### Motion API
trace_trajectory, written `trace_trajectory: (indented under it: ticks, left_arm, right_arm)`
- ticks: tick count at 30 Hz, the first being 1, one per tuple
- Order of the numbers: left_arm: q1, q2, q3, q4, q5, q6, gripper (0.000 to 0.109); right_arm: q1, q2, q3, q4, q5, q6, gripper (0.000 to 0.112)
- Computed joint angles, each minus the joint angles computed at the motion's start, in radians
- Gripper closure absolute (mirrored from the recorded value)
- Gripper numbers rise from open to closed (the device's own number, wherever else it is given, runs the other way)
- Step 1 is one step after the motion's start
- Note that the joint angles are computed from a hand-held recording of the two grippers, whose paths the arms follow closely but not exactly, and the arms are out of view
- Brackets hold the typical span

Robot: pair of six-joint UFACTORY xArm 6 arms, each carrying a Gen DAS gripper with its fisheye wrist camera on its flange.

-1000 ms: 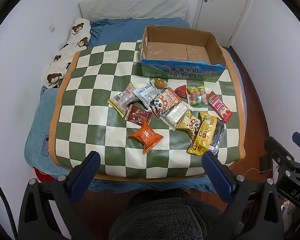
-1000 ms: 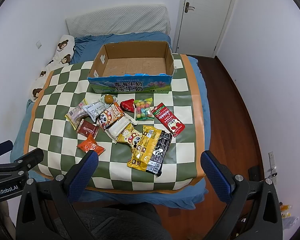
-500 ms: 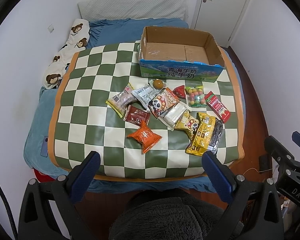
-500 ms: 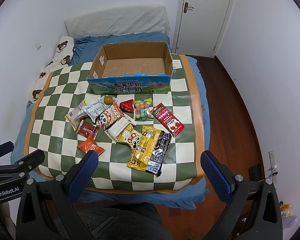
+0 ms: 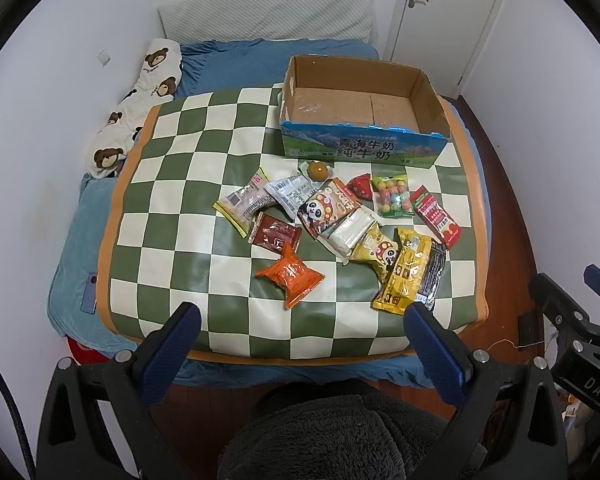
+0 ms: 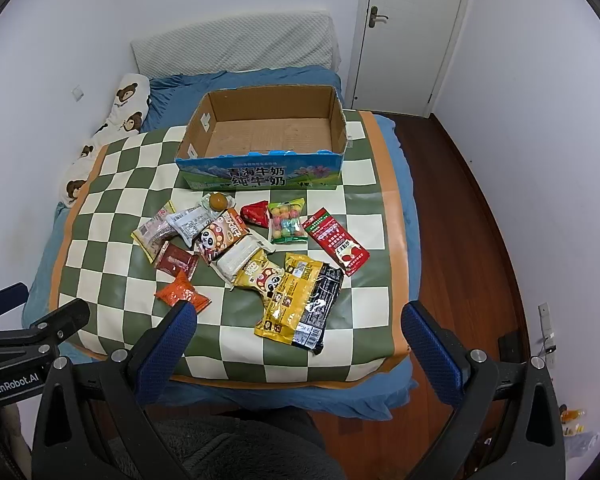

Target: Organize snacks

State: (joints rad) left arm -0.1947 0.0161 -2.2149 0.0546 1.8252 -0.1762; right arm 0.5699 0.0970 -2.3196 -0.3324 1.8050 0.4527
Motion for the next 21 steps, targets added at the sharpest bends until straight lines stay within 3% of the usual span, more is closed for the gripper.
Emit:
trace_trajectory:
  ticks: [12,17,21]
  left_arm:
    - [-0.005,0.018,-0.029,0.0,0.012,-0.002,0.006]
    - [-0.006,-0.009,0.051,0.028,-0.053,0.003,0.006]
    - [-0.006,-0.04,0.224,0.089,-0.152,-0.006,0.006]
  right_arm:
    - [0.0,0.03,-0.054,0.004,0.022,-0.004,0.009]
    - [-0.019,0.072,-0.116,0.028,0.048,0.005,0.009]
    - [-0.101,0.011,0.069,0.133,-0.031,0.055,0.009]
